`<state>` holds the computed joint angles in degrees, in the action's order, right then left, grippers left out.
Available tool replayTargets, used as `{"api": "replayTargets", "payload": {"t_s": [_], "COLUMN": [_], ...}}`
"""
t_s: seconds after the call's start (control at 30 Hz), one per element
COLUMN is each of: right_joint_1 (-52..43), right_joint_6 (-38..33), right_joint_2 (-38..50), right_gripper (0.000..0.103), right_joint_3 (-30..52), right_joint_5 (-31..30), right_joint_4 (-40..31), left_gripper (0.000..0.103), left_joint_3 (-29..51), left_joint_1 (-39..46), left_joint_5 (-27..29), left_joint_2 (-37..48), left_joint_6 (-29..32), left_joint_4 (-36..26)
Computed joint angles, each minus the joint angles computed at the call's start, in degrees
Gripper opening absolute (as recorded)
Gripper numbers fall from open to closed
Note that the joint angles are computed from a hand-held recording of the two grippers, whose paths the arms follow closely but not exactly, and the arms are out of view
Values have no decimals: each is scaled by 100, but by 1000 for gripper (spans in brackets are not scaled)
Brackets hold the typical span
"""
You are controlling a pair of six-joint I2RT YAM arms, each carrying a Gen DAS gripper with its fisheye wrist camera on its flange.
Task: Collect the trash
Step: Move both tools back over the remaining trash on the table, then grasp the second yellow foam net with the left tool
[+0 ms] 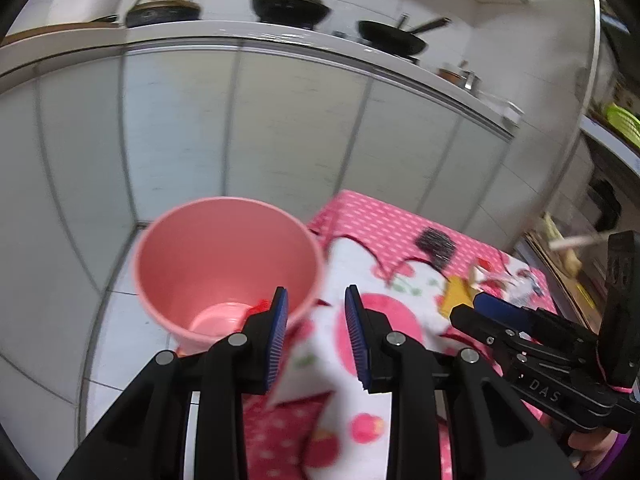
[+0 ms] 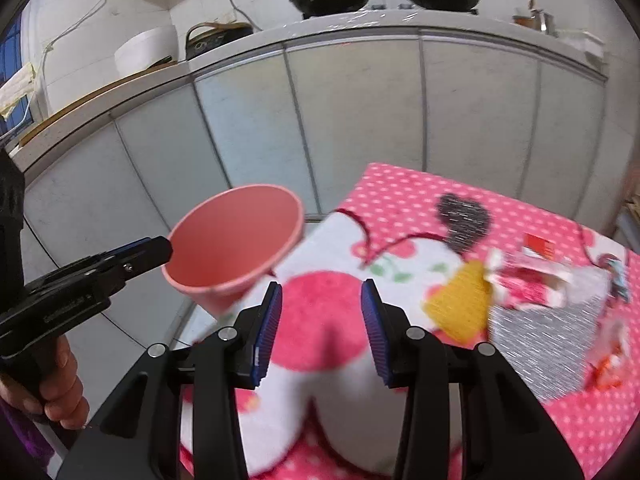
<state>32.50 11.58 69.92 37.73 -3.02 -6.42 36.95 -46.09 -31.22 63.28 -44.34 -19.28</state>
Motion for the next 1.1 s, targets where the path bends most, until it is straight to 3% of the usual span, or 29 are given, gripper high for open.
{"api": "replayTargets", "payload": {"t_s": [0.3,0.47,0.8,1.1], "right_joint_1": [-1245,-2248,-3872,-4794], "right_joint_6": [-144,-297,-616,-971], "right_joint_2": [-1368,-1837,-1734,-1331], "right_gripper": [42,42,42,42], "right_joint_3": [-1070,-1456,-1656,-1625], "right_joint_5": [-419,-827,-1625,-2089], "right_joint_4": [-452,-602,-476,-316], "left_gripper": [28,29,30,30], "left_joint_3": [480,804,1950,3481], "left_joint_1": [-514,-464,-379,-103], "left_joint_5": [146,590,1259,1610], "left_joint_2": [1051,1662,3210,4801], "left_joint_6": [133,355,1058,1542], "left_joint_4": [519,803,1107,859]}}
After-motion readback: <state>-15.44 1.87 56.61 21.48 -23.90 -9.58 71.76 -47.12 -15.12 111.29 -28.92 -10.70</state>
